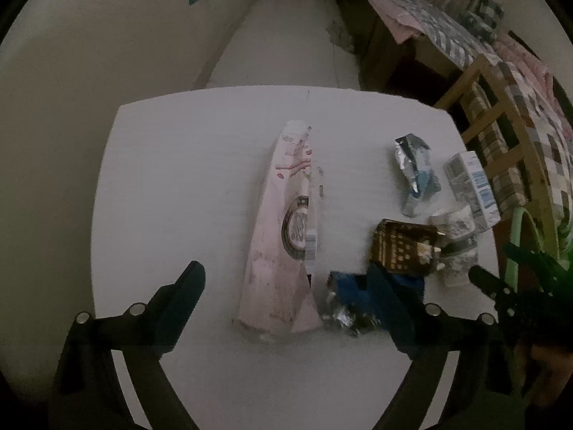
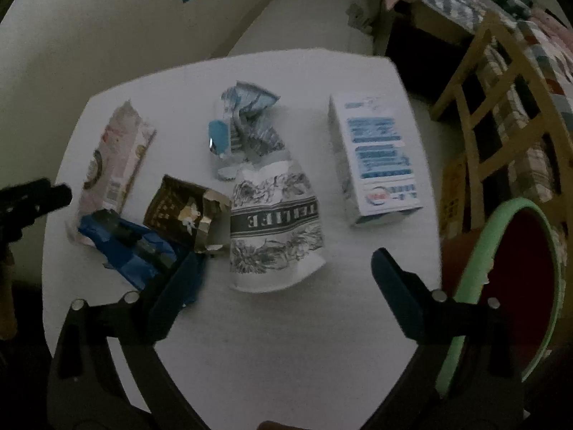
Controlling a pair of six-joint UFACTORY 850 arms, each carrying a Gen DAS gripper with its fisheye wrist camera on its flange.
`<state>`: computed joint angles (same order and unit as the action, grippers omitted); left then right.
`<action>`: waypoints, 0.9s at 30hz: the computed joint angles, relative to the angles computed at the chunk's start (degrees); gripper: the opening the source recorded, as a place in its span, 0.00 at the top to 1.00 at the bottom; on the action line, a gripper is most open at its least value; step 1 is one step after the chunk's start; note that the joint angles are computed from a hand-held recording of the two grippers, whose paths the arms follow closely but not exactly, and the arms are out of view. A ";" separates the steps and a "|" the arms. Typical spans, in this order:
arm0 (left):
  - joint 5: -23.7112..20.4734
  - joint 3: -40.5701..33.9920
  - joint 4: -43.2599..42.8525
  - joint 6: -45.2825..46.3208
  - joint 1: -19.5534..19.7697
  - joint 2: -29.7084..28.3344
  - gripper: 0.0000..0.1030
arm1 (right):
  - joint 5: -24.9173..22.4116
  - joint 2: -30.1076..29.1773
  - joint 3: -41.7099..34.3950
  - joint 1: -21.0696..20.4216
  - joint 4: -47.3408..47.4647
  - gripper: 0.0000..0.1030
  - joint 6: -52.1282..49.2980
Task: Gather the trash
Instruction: 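Grasp the pink wrapper with the left tool while the right tool grasps the white printed bag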
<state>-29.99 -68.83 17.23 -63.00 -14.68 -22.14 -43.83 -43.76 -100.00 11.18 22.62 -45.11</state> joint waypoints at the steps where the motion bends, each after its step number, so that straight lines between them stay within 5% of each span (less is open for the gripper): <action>1: 0.17 -0.42 -0.74 1.03 0.31 -0.64 0.19 | 0.04 -0.24 -0.02 0.20 -0.47 0.11 0.08; 9: 0.97 -2.58 -3.74 4.11 1.81 -3.89 0.30 | -0.69 -3.07 -2.48 0.84 -2.00 0.25 2.66; 16: 0.41 -3.46 -5.21 4.55 2.50 -5.87 0.61 | -1.09 -4.25 -3.62 1.20 -3.58 0.36 3.23; 27: 1.23 0.47 -0.23 -2.50 1.71 -2.03 0.64 | 0.82 -1.14 0.35 0.73 -3.44 0.40 1.46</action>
